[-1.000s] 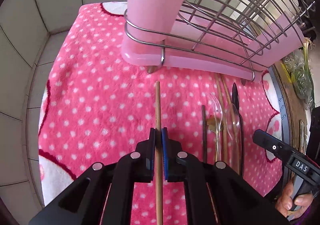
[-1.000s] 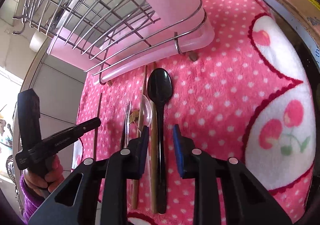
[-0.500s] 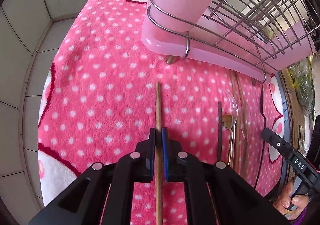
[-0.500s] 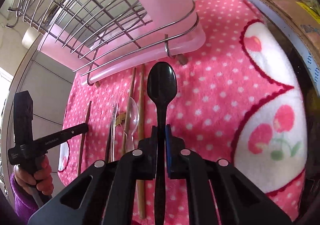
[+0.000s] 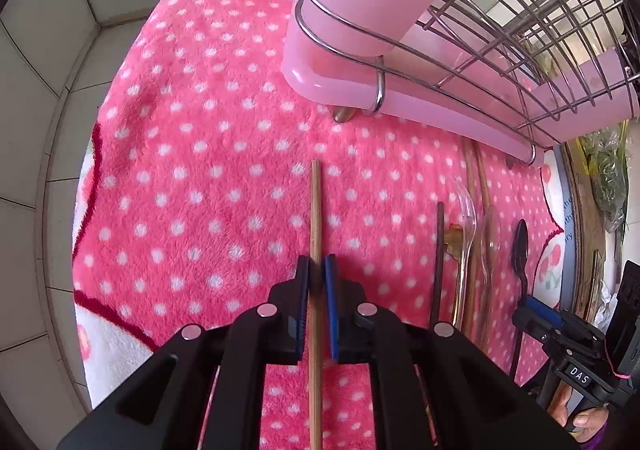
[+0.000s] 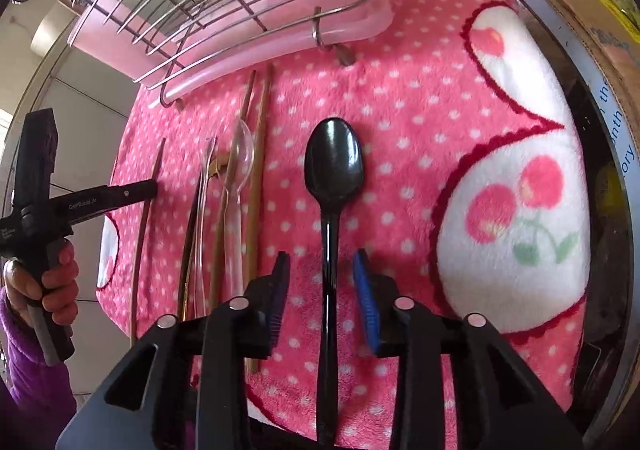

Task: Organize utensils
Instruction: 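Grasp another wooden chopstick with the left tool while the right tool grasps another black spoon, then lift the chopstick with the left tool toward the pink cup while the right tool carries the spoon there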

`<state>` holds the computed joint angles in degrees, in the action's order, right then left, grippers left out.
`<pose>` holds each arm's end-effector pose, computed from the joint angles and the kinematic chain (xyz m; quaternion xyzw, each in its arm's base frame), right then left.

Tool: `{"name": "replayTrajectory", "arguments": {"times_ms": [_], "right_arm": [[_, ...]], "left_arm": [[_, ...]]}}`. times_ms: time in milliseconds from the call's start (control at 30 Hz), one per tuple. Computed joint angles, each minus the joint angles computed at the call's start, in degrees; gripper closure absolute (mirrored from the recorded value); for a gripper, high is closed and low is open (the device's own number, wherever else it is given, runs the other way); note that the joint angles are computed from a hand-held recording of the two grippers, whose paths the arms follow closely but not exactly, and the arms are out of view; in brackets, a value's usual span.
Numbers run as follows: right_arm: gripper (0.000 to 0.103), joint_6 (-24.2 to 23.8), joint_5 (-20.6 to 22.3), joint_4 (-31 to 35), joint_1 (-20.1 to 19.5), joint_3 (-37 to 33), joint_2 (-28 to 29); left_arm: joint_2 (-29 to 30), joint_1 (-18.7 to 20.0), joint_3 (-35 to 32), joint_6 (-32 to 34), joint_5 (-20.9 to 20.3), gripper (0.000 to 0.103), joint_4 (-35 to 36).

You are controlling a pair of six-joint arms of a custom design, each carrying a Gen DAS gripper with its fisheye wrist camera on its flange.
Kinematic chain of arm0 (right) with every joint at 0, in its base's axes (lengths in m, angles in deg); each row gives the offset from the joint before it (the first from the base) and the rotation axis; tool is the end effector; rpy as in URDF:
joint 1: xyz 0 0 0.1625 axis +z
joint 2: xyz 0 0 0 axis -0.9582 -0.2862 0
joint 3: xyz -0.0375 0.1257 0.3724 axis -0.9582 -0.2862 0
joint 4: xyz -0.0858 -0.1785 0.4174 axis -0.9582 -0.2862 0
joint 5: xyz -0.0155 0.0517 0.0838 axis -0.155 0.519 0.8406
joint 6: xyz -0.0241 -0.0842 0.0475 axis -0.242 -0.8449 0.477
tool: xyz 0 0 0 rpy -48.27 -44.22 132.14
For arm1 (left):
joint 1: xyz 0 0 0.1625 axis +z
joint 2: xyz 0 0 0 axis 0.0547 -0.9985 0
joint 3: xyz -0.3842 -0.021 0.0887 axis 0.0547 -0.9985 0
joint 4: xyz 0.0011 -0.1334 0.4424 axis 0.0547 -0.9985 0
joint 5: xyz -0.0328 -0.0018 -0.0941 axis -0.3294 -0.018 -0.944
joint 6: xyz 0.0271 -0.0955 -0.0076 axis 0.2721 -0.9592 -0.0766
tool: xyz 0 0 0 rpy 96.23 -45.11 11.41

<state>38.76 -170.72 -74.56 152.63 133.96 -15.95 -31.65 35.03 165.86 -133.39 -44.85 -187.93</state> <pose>-0.0090 -0.5889 0.4221 0.1505 -0.9678 0.0525 0.1950 -0.4076 -0.5564 0.0168 -0.1048 0.9464 -0.1655 0.2568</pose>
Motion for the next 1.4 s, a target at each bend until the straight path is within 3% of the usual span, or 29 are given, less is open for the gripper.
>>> {"name": "replayTrajectory", "arguments": {"times_ms": [267, 400, 467, 667, 967, 1200, 1400], "right_arm": [[0.066, 2.6, -1.3, 5.6, 0.8, -6.4, 4.7], [0.068, 0.2, -1.4, 4.7, 1.1, -6.0, 5.2], [0.088, -0.6, -2.2, 2.2, 1.3, -5.0, 5.0], [0.097, -2.3, 1.8, -2.6, -0.6, -1.6, 2.1], [0.099, -5.0, 16.1, -6.8, -4.4, 2.3, -5.6], [0.099, -6.7, 23.3, -12.6, -3.9, 4.5, -9.8], [0.099, -7.5, 27.6, -15.6, -1.8, 3.9, -11.1]], "left_arm": [[1.5, 1.4, -4.4, 2.1, -1.8, 0.095, 5.8], [3.2, 1.8, -7.6, 2.1, -2.0, 0.095, 9.3], [4.8, 1.9, -10.1, 1.4, -1.8, 0.095, 11.7], [7.8, 0.7, -13.5, 1.2, 1.4, 0.097, 15.1], [2.3, -4.3, -2.9, 3.3, 8.9, 0.098, 0.3], [-3.9, -10.9, 7.5, 9.1, 22.8, 0.098, -16.4], [-6.9, -14.7, 10.3, 14.9, 30.6, 0.098, -28.4]]}}
